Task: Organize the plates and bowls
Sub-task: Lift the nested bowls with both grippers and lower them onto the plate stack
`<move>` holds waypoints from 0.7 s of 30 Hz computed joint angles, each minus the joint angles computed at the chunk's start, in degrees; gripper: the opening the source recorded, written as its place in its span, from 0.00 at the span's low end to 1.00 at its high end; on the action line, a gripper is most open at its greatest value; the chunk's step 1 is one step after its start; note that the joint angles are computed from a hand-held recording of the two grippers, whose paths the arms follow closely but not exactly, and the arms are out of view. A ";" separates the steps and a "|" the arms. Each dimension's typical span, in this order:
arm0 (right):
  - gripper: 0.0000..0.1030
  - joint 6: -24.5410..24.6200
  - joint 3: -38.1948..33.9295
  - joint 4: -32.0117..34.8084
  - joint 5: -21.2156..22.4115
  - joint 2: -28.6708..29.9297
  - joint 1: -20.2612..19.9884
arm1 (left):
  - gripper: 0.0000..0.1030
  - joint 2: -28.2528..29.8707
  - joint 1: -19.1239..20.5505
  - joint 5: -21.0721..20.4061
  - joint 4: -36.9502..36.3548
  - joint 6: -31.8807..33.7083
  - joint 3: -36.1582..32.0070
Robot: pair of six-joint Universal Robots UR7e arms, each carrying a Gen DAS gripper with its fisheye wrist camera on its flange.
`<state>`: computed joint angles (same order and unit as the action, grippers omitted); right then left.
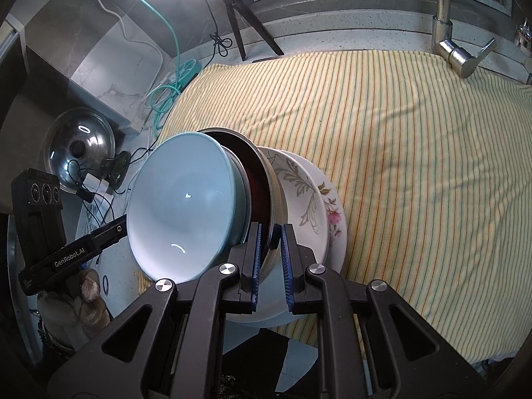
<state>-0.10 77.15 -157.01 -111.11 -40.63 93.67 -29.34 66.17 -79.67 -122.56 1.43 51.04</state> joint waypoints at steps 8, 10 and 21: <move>0.13 -0.15 0.43 0.32 -0.16 -0.10 -0.21 | 0.08 -0.06 0.03 0.37 0.11 -0.72 0.59; 0.13 -0.29 0.67 0.12 -0.13 -0.16 -0.35 | 0.08 -0.07 0.01 0.49 0.11 -0.81 0.70; 0.14 -1.00 0.99 -0.52 0.30 -0.36 -0.61 | 0.08 0.22 -0.40 1.83 -0.70 0.09 0.77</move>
<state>-1.11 78.14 -157.54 -110.81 -40.99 93.06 -29.12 65.77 -77.84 -123.26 1.52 51.81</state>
